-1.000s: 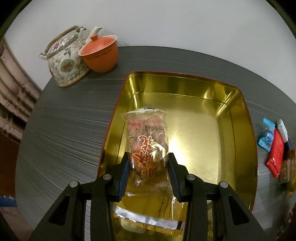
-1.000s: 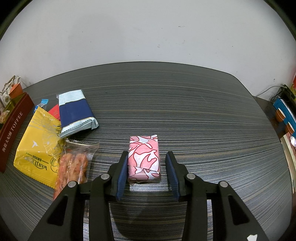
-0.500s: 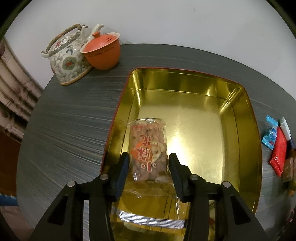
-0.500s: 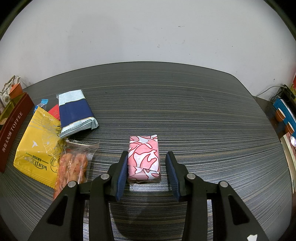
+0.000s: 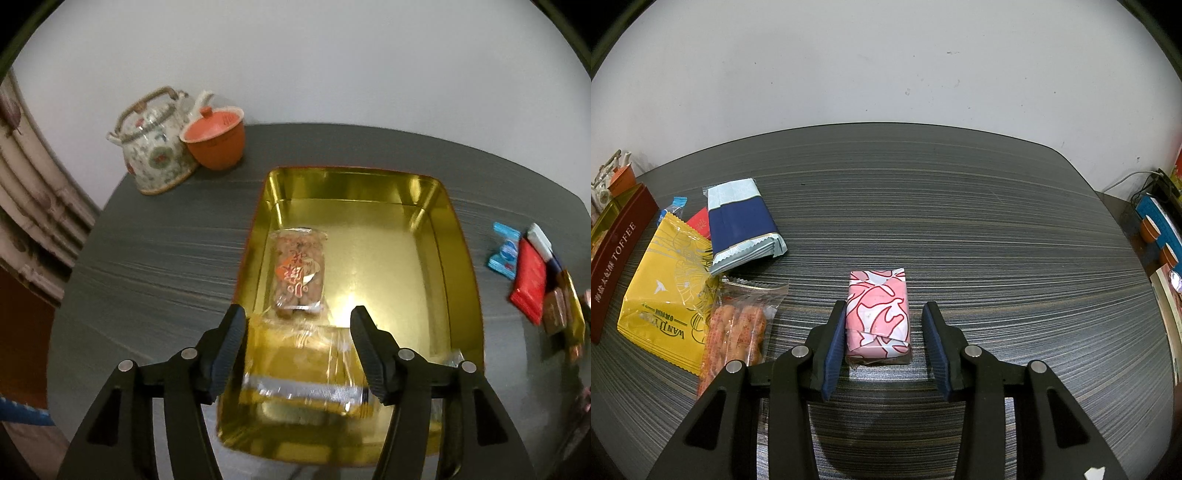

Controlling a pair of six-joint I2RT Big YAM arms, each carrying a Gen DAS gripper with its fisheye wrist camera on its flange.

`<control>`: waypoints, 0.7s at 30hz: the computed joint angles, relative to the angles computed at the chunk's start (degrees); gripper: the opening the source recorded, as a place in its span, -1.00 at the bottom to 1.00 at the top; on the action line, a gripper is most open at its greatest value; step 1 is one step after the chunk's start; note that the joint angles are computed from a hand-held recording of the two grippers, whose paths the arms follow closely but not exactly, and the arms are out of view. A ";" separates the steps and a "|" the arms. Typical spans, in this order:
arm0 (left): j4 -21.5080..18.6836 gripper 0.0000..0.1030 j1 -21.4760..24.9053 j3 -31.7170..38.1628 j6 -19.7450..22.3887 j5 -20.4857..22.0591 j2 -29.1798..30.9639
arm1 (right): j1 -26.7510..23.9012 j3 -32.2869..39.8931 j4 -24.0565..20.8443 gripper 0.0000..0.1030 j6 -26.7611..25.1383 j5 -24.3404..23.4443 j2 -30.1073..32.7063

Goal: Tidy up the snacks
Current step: 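Lift the pink patterned box with the right gripper and carry it toward the tin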

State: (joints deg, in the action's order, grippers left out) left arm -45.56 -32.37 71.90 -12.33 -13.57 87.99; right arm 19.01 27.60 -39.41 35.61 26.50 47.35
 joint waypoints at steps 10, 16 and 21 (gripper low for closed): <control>1.93 0.24 1.73 -10.62 -0.92 -2.26 -11.86 | 0.12 0.11 -0.36 -0.26 0.07 0.15 -0.07; 2.74 0.27 3.29 -16.55 -1.76 -1.44 -17.60 | 0.45 0.44 -1.19 -0.26 1.82 0.60 0.13; 4.53 0.27 4.11 -19.50 -1.91 -0.79 -19.56 | 1.21 1.98 -4.51 -0.47 4.08 1.11 1.36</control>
State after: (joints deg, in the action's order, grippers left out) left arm -41.03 -28.26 52.40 -14.24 -14.36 68.43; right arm 20.22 29.57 -43.93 39.69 27.61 48.71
